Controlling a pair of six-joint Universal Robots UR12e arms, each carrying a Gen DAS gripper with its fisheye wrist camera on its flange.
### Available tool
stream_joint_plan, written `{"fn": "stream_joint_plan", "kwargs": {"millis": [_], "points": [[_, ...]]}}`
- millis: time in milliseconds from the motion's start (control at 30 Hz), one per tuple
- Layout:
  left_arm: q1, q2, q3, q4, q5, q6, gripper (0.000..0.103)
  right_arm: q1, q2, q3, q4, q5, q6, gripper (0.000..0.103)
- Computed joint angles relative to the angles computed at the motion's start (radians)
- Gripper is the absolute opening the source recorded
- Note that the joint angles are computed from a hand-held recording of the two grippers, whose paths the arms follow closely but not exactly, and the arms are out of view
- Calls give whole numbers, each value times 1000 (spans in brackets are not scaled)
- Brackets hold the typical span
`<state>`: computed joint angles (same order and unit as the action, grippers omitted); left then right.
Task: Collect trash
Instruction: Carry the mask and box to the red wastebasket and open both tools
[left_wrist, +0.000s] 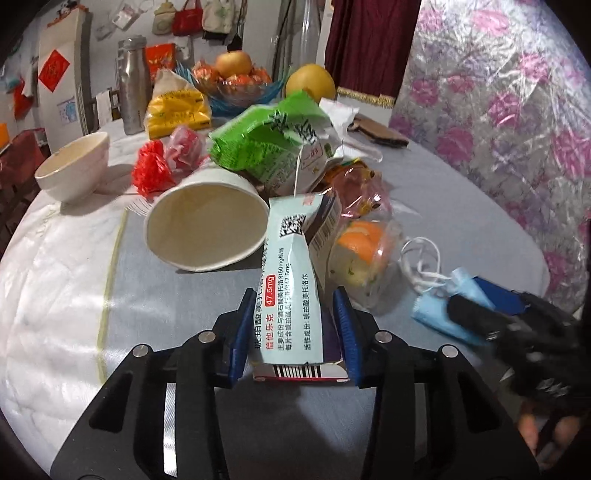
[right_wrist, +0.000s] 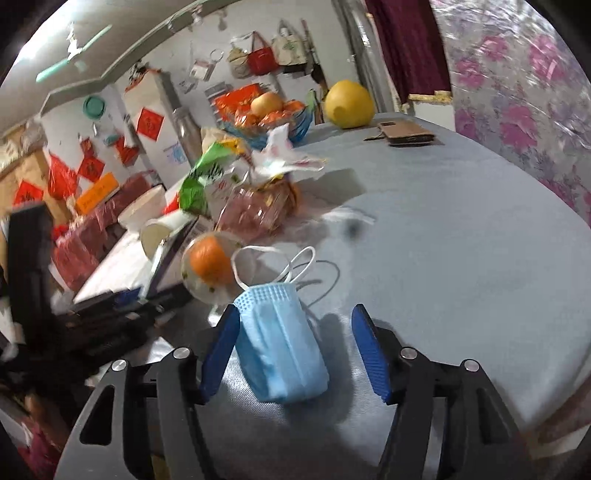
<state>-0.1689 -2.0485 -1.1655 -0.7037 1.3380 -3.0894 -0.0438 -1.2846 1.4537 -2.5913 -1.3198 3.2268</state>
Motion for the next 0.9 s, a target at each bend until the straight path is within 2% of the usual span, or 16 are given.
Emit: {"fn": "stream_joint_plan", "kwargs": {"millis": [33,67,267,333,400,467,567,633,667,733,800,867,900], "points": [[1,13,-20,28,2,-3,42,4,1,-2,8,-1,-23,48],[1,21,-33,45,2,-6,42,4,2,-6,22,18,-37,23],[14,77,-96,132,-20,-17,42,-5,-26,21,-72,51,-11,21],[15,88,-102,150,-20,-15,37,-12,-45,32,-119,59,7,21],[21,93,-95,146,-38,-14,15,-24,-63,44,-152,78,30,21],[29,96,-81,131,-72,-14,15,-34,-80,56,-182,93,49,21],[26,96,-74,136,-64,7,15,-49,-99,75,-208,98,65,21],[23,97,-83,117,-69,41,27,-56,-106,84,-202,106,79,21],[17,98,-95,103,-46,46,37,-61,-108,88,-198,118,83,21],[11,110,-137,124,-27,66,51,-71,-112,95,-190,140,89,21],[6,117,-161,140,13,76,70,-74,-112,97,-186,150,95,21],[6,114,-168,141,36,74,71,-76,-110,96,-183,160,104,21],[8,104,-158,112,35,74,71,-76,-109,96,-182,164,108,21]]}}
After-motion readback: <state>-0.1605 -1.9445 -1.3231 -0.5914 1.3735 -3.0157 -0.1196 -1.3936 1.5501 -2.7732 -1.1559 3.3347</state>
